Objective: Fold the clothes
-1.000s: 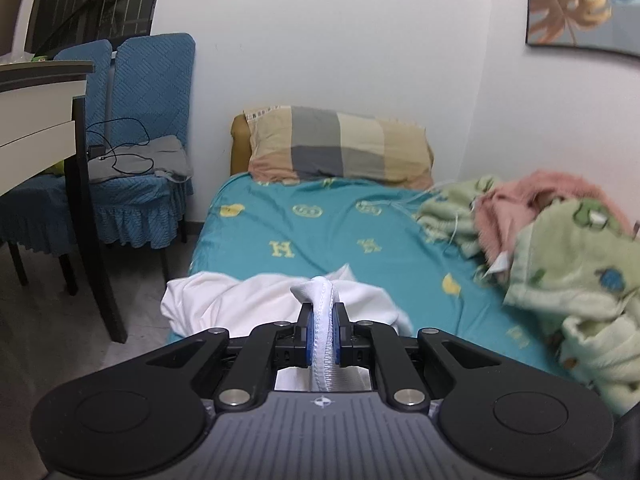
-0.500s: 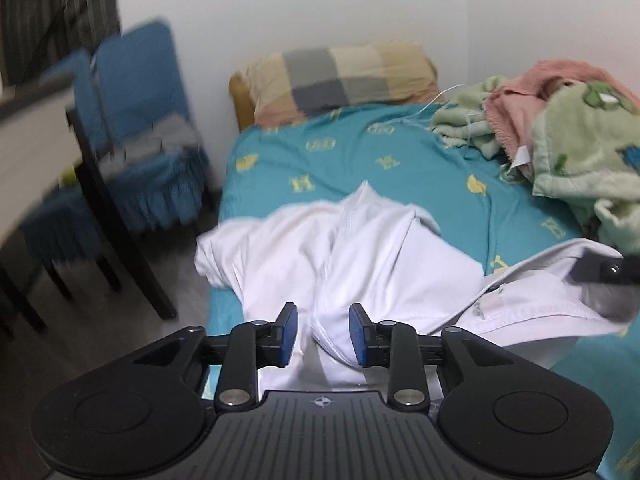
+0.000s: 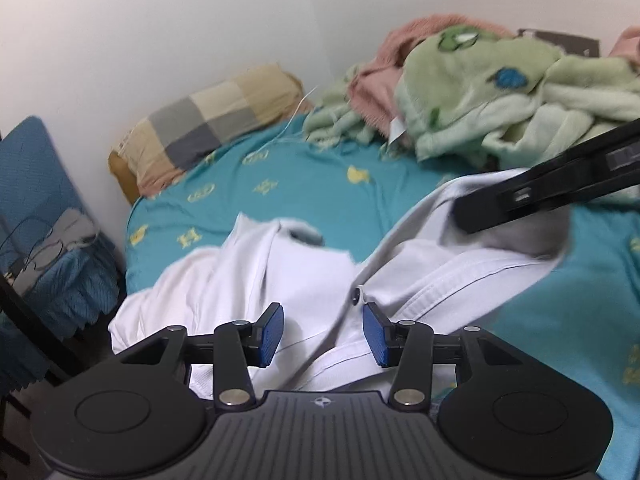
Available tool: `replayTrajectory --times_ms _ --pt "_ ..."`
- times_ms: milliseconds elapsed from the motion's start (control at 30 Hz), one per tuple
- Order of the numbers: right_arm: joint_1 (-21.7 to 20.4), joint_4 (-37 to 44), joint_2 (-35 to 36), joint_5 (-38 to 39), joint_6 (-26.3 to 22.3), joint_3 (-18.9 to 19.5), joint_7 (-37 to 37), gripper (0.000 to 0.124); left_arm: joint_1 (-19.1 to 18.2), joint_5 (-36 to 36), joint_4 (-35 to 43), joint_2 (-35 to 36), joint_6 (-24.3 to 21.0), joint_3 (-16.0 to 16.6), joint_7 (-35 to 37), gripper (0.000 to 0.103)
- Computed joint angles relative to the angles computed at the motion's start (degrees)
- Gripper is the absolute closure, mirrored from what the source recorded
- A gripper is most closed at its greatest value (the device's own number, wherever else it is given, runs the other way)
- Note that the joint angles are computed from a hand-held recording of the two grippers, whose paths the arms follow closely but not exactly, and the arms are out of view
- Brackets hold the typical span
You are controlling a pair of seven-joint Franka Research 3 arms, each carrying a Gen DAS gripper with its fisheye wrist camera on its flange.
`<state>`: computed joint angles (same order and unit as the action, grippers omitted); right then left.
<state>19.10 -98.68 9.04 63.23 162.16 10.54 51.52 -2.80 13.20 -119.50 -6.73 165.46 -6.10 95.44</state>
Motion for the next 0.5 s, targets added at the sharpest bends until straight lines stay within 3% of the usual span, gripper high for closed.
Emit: replayTrajectory --times_ms 100,233,333,500 --pt "0.0 -0.6 -0.7 1.5 -0.2 0.3 -2.4 0.119 3.3 12.6 2.5 1.9 -3.5 -2.0 -11.4 0.055" --pt "0.2 -1.0 -1.4 5.3 1.2 0.6 -7.1 0.119 4.0 20.8 3.3 1.7 -7.8 -1.8 -16.1 0.055" --pt "0.7 -1.2 -1.5 5.7 1.9 0.2 -6.9 0.119 4.7 31.7 3.8 1.2 -10.2 -2.6 -22.7 0.055" --pt "1.3 -1.6 -1.5 2.2 3.5 -0.4 -3.9 0.119 5.4 50.5 5.5 0.6 -13.3 -3.8 -42.9 0.055"
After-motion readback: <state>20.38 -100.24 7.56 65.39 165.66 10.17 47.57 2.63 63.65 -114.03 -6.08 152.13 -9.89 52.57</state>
